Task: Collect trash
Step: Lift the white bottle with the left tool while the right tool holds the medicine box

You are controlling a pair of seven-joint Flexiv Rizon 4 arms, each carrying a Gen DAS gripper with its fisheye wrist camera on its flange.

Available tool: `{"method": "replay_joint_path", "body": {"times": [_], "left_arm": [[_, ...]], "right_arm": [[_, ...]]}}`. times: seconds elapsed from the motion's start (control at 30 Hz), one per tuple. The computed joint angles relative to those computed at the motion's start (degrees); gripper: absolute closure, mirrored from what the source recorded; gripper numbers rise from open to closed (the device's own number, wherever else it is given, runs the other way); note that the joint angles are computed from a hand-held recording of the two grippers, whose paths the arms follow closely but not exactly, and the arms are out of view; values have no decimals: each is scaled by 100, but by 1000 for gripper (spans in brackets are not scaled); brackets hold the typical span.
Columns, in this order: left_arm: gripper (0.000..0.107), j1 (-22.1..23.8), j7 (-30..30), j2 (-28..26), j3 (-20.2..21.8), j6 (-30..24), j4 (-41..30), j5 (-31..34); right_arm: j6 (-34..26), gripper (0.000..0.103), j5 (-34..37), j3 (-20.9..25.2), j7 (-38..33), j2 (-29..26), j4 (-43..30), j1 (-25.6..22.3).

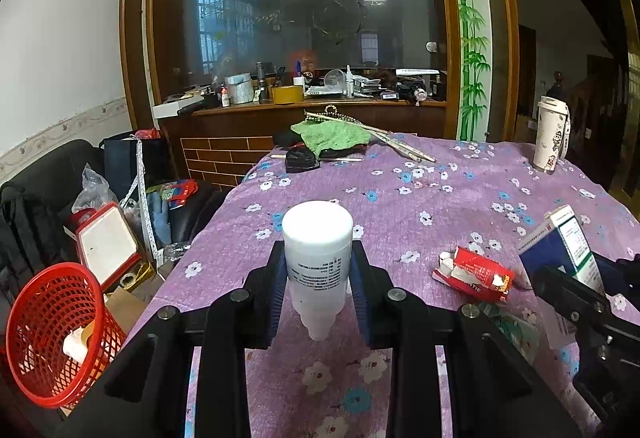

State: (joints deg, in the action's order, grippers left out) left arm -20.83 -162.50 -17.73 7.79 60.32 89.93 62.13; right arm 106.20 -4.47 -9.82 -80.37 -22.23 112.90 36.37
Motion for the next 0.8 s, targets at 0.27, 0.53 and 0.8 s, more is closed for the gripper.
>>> {"method": "replay_joint_path", "body": {"times": [0.27,0.53,0.8], "left_arm": [[78,-6,9,105,-40,-102,96,37],[78,90,-6,394,-143,-101,377,45],[78,361,-29,811,-291,41,818,28]], "right_arm": [[-36,65,26,-69,25,26,15,69],[-21,65,-154,333,63,-33,-60,-322],[-428,65,-596,1342,504,-22,-237,-1261]]}}
